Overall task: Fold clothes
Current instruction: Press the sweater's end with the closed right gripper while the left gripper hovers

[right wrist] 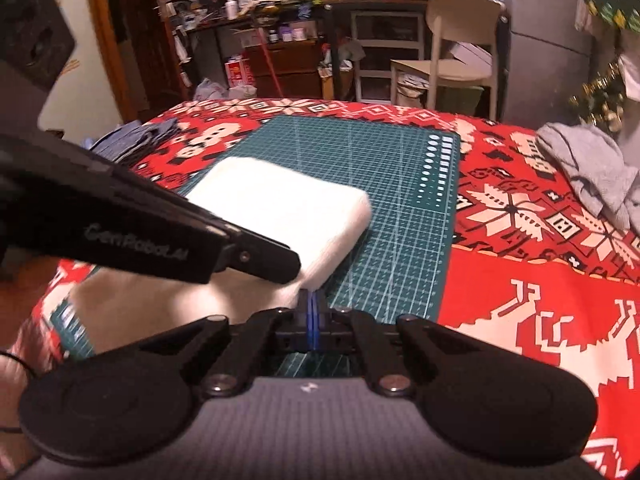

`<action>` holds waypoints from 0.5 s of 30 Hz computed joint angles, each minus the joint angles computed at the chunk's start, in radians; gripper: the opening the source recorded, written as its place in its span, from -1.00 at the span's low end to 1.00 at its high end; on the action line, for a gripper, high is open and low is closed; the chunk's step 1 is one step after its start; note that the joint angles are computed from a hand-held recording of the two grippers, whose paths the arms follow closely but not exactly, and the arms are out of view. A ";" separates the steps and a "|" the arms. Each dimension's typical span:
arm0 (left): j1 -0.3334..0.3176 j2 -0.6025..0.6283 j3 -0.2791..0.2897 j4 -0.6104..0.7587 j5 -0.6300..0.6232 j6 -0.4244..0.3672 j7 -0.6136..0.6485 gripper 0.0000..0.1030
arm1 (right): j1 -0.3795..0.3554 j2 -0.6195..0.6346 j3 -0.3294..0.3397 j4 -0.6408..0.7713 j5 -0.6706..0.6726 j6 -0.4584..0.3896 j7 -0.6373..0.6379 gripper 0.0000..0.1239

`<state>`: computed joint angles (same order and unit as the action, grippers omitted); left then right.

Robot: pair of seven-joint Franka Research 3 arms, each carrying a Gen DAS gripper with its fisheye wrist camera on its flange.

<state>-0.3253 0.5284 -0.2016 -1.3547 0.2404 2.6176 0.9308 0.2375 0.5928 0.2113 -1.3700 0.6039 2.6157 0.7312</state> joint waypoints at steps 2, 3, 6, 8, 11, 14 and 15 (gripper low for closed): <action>0.006 -0.024 -0.007 -0.041 -0.015 0.021 -0.011 -0.98 | -0.012 -0.039 0.013 -0.052 0.017 0.006 -0.031 -0.99; 0.008 -0.036 -0.010 -0.060 -0.019 0.026 -0.014 -0.98 | -0.015 -0.058 0.015 -0.076 0.024 0.005 -0.041 -0.99; 0.013 -0.073 -0.023 -0.115 -0.032 0.036 -0.012 -0.98 | -0.019 -0.109 0.014 -0.137 0.046 -0.005 -0.066 -0.99; 0.015 -0.098 -0.031 -0.154 -0.042 0.046 -0.013 -0.98 | -0.018 -0.142 0.008 -0.172 0.056 -0.022 -0.074 -0.99; 0.010 -0.127 -0.032 -0.200 -0.044 0.056 -0.031 -0.98 | -0.014 -0.185 -0.001 -0.220 0.070 -0.048 -0.091 -0.99; 0.015 -0.157 -0.041 -0.236 -0.058 0.055 -0.037 -0.98 | -0.014 -0.222 -0.007 -0.255 0.096 -0.079 -0.118 -0.99; 0.015 -0.166 -0.041 -0.248 -0.058 0.056 -0.039 -0.98 | -0.012 -0.227 -0.010 -0.259 0.106 -0.079 -0.126 -0.98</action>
<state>-0.3102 0.3623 -0.2430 -1.6023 0.1823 2.6736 0.8918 0.2254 0.3660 0.2016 -1.6288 0.7094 2.5371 0.6048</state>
